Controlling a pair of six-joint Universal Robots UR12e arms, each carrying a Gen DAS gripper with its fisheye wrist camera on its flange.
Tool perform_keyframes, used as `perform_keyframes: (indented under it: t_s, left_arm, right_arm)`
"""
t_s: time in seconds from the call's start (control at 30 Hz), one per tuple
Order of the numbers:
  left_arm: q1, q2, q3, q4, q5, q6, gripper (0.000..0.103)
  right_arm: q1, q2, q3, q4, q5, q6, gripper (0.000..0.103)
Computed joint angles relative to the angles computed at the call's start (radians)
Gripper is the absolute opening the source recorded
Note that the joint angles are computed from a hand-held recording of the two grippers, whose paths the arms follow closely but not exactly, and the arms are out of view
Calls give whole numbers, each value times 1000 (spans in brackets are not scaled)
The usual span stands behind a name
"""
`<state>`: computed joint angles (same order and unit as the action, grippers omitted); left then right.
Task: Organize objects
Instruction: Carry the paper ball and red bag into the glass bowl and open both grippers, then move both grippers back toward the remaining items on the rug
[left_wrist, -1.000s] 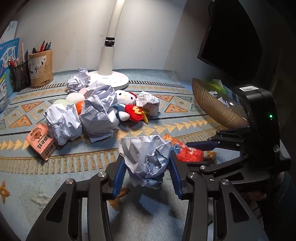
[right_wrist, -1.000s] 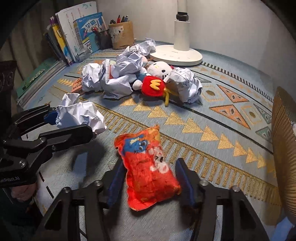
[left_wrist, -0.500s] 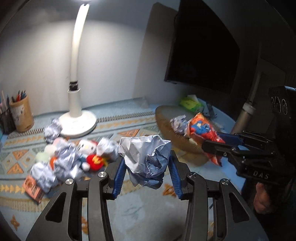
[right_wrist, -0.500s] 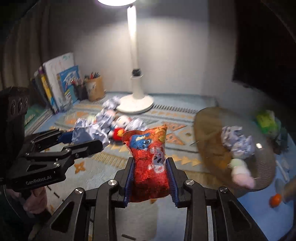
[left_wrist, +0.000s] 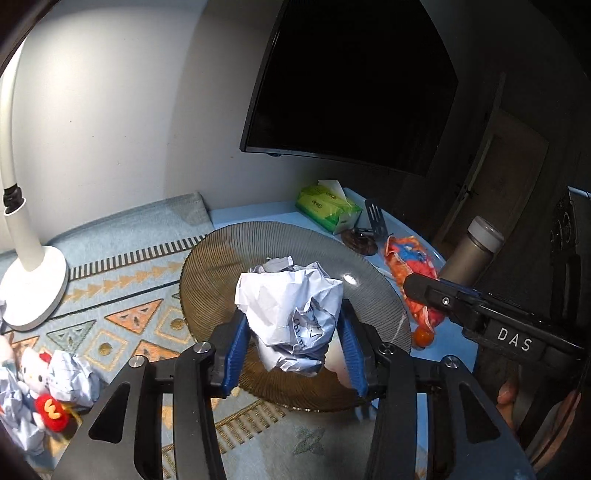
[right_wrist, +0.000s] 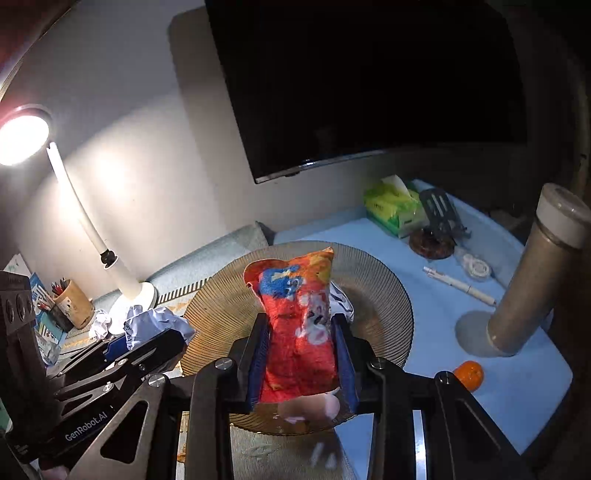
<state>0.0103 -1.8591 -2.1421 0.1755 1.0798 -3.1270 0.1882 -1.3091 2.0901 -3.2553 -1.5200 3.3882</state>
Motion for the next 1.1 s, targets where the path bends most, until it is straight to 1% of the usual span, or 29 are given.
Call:
perform_keyframes:
  t_s: [0.03,0.07,0.1,0.13,0.17,0.23,0.3,0.4,0.5,0.57,0.6,0.63,0.7,0.73,0.8,0.87,0.93,0.97,1.0,1.03,1.1]
  left_arm:
    - [-1,-7,6,-1,-11,-10,64]
    - [-1,-10,8,2,-17,-24,77]
    - [2,-12,7,13,-20,-37,78]
    - [6,-8,4,8,-27,-34,78]
    - [12,-1,-3,-1,-38,-22,78]
    - [25,15,-24,4,-30,-1,78]
    - [49,42,-60,15,-29,7,78]
    - [112,98,-133,49,-47,-6,78]
    - [188,174,-214,89,-45,-10,78]
    - [243,226,-266,120,-24,-12,78]
    - [268,252,-292,137,-1,-18,80]
    - [290,277,-315,141,39,-18,80]
    - [322,310,-345,139,147,-20,80]
    - [342,313,-363,160,185,-22,80]
    - [395,308,-393,180,198,-19,80]
    - [426,282,-411,188,239,-17,80]
    - [438,231,-422,223,268,-4,80]
    - [435,203,-423,237,287,7,80]
    - [434,176,-422,254,290,18,80]
    - [448,160,-430,267,276,31,80]
    - [456,135,-428,270,272,18,80]
  right_arm:
    - [-7,9,-10,14,14,3,36]
    - [-15,16,-15,26,29,7,42]
    - [-21,21,-18,28,37,16,43]
    - [-24,24,-19,30,39,22,43]
    - [-27,25,-19,33,42,23,43]
    - [-31,19,-5,23,62,22,43]
    - [-29,11,9,8,85,14,43]
    - [-7,-3,29,-15,116,-11,44]
    - [36,-20,52,-58,159,-54,44]
    - [68,-24,47,-73,191,-82,44]
    - [87,-22,42,-79,206,-100,45]
    - [107,-16,35,-87,218,-111,45]
    - [141,6,17,-90,246,-121,47]
    - [159,21,8,-90,255,-120,47]
    - [190,61,-20,-65,271,-126,47]
    - [226,108,-46,-54,249,-134,47]
    - [244,152,-68,-35,279,-143,47]
    - [250,172,-79,-28,283,-143,47]
    - [261,187,-88,-23,266,-151,47]
    - [270,199,-95,-20,248,-165,47]
    - [281,214,-100,-27,230,-192,47]
